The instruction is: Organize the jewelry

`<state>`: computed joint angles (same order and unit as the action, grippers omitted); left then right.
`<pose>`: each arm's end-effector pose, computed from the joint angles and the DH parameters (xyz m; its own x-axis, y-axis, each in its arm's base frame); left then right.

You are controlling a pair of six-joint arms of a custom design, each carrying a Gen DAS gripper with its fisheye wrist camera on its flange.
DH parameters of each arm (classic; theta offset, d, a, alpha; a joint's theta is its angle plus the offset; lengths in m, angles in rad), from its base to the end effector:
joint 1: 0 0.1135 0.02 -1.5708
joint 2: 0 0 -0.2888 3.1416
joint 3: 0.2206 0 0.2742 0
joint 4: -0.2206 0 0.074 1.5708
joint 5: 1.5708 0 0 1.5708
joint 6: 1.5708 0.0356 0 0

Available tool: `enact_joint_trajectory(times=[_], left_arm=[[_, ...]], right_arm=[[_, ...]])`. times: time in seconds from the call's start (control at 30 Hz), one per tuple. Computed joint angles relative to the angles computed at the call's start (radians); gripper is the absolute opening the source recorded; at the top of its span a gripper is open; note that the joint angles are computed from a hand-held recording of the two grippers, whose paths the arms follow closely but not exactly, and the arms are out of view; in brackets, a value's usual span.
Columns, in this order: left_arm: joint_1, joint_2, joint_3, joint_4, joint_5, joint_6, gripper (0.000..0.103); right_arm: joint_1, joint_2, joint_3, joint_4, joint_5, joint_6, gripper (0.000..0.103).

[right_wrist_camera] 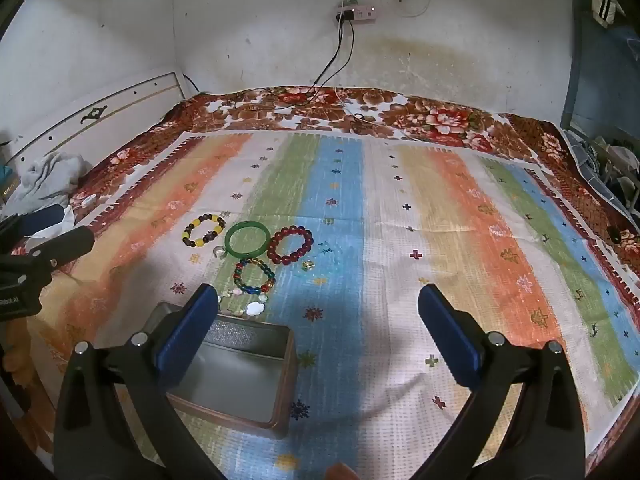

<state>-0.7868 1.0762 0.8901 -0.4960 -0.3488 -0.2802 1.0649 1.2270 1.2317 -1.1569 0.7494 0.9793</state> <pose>0.1783 -0.1616 0.3094 -0.5600 0.1935 -0.8056 0.3364 0.9417 -0.0076 0.1330 0.1900 0.3552 -0.6671 0.0499 -0.7433 0.0853 0.9963 -0.0096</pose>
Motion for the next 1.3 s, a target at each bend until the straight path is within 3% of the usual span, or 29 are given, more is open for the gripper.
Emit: enact_joint_trajectory(times=[0.13,0.2,1.3], left_arm=[[-0.046,0.026,0.018,-0.006,-0.057,0.014,0.098],[0.006,0.005,0.009,0.004,0.016,0.018,0.098],[-0.009,0.020,-0.007,-0.010,-0.007,-0.015,0.098]], right_arm=[[-0.002,-0.001,-0.003,0.010,-0.003,-0.009,0.098],[-0.003,0.000,-0.003,0.014,-0.003,-0.016,0.098],[-0.004,-0.003,-0.033,0.048,-0.027,-0.016,0.098]])
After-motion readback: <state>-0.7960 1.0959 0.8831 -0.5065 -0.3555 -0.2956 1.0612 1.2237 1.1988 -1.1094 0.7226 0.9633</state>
